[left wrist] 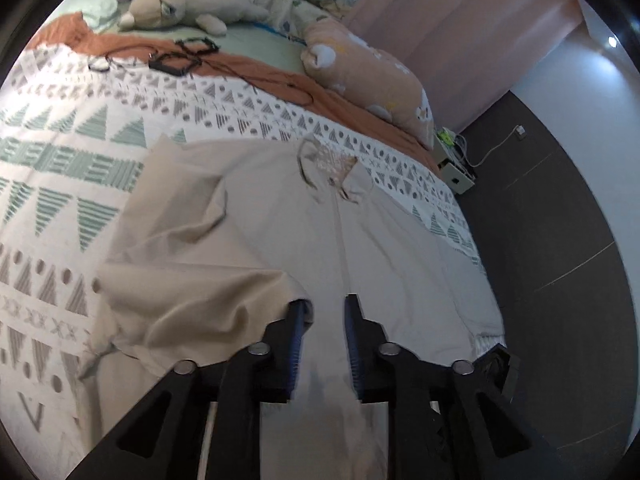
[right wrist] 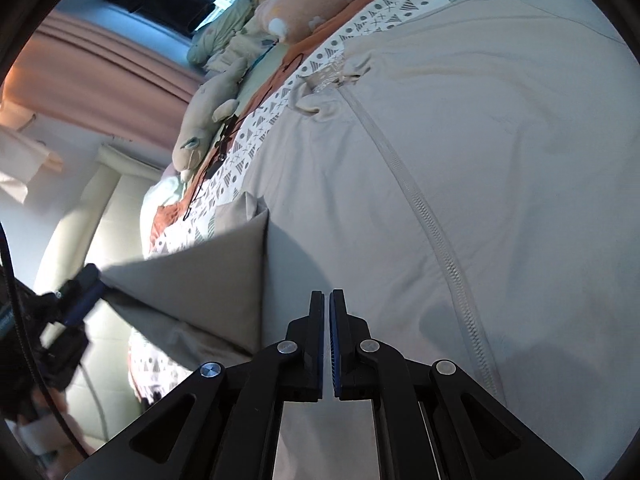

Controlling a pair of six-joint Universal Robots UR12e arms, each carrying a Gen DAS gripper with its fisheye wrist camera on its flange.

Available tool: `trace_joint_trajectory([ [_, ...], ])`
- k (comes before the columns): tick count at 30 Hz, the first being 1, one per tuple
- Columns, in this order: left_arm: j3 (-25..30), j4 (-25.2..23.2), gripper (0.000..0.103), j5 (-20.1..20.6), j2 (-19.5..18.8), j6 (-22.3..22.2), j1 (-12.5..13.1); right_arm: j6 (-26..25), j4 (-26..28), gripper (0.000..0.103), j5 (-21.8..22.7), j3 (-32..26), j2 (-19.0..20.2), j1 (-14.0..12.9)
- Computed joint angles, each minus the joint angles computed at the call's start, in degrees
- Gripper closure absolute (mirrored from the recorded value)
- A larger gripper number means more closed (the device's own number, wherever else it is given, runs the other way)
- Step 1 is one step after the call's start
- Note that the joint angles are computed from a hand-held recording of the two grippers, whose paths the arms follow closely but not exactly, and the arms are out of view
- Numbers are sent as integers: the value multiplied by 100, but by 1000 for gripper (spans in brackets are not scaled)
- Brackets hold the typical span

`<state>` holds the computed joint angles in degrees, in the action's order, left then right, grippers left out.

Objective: Fold large clothes

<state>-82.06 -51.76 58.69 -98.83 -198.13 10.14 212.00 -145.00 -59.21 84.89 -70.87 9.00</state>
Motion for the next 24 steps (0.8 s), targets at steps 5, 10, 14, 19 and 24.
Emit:
trace_joint_trajectory([
  [5, -235, 341, 24, -140, 28, -130, 0, -3, -71, 98, 50, -73, 63, -28],
  [10, -343, 215, 23, -326, 180, -131, 96, -120, -84, 98, -103, -58, 34, -19],
  [14, -593, 349, 22, -310, 488, -31, 214, -203, -175, 98, -183, -32, -16, 24],
  [19, -970, 631, 22, 533, 937, -12, 393, -675, -137, 93, -113, -110, -8, 160],
  [24, -1268, 522, 22, 1045, 1274, -89, 671, -1050, -119, 47, -12, -178, 14, 376],
])
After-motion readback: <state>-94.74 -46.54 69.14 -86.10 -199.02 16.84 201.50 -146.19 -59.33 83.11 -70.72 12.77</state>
